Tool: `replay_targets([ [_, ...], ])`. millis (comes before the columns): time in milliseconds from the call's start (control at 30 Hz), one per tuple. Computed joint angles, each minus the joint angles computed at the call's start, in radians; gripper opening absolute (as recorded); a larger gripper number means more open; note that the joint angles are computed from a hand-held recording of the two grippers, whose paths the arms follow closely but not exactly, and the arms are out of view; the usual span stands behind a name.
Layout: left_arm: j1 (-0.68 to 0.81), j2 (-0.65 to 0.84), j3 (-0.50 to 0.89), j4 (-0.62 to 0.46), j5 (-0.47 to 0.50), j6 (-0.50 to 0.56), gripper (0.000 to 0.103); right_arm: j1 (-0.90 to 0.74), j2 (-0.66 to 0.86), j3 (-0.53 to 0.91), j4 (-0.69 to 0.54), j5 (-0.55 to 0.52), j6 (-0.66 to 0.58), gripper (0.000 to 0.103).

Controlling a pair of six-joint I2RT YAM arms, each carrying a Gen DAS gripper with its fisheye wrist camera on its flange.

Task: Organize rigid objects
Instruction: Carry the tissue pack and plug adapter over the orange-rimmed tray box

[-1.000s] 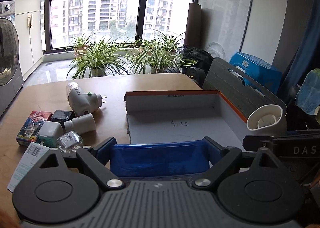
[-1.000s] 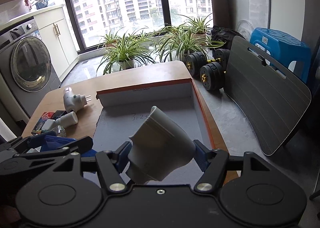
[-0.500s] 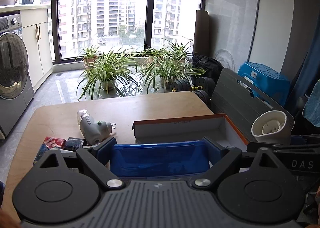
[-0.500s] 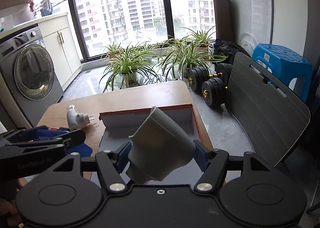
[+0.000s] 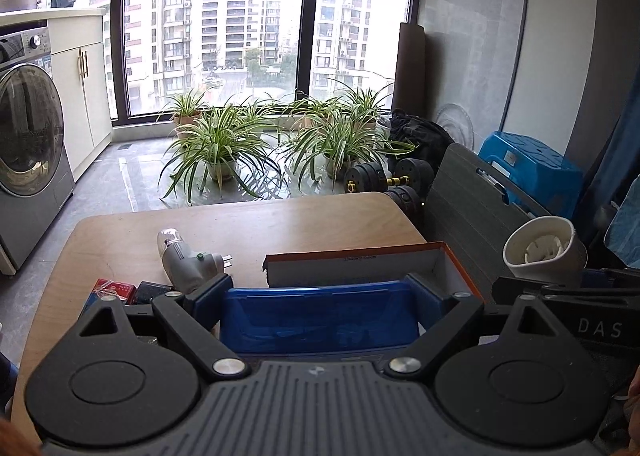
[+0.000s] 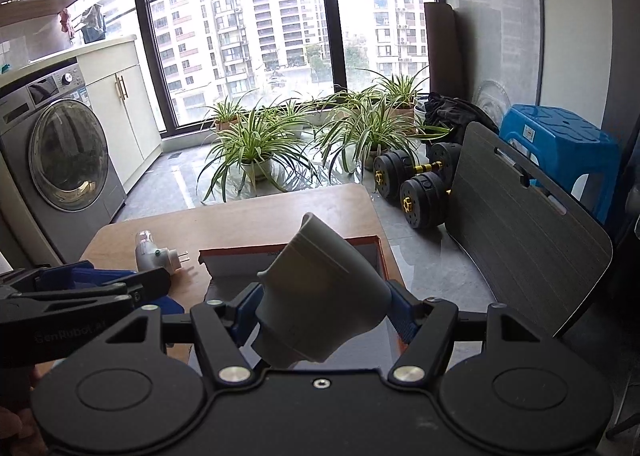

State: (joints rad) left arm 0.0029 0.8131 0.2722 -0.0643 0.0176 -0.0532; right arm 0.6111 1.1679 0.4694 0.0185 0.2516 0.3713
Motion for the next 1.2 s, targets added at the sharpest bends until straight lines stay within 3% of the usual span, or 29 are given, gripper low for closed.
replay_targets([
  [467, 0.042, -0.009, -0.01, -0.027, 0.021, 0.009, 0.094, 0.045, 0.029, 0.025, -0.015, 0.056, 0.003, 0.079],
  [1200, 0.026, 0.045, -0.036, 0.01, 0.019, 0.0, 0.094, 0.036, 0.101, 0.05, 0.0, 0.04, 0.001, 0.079],
])
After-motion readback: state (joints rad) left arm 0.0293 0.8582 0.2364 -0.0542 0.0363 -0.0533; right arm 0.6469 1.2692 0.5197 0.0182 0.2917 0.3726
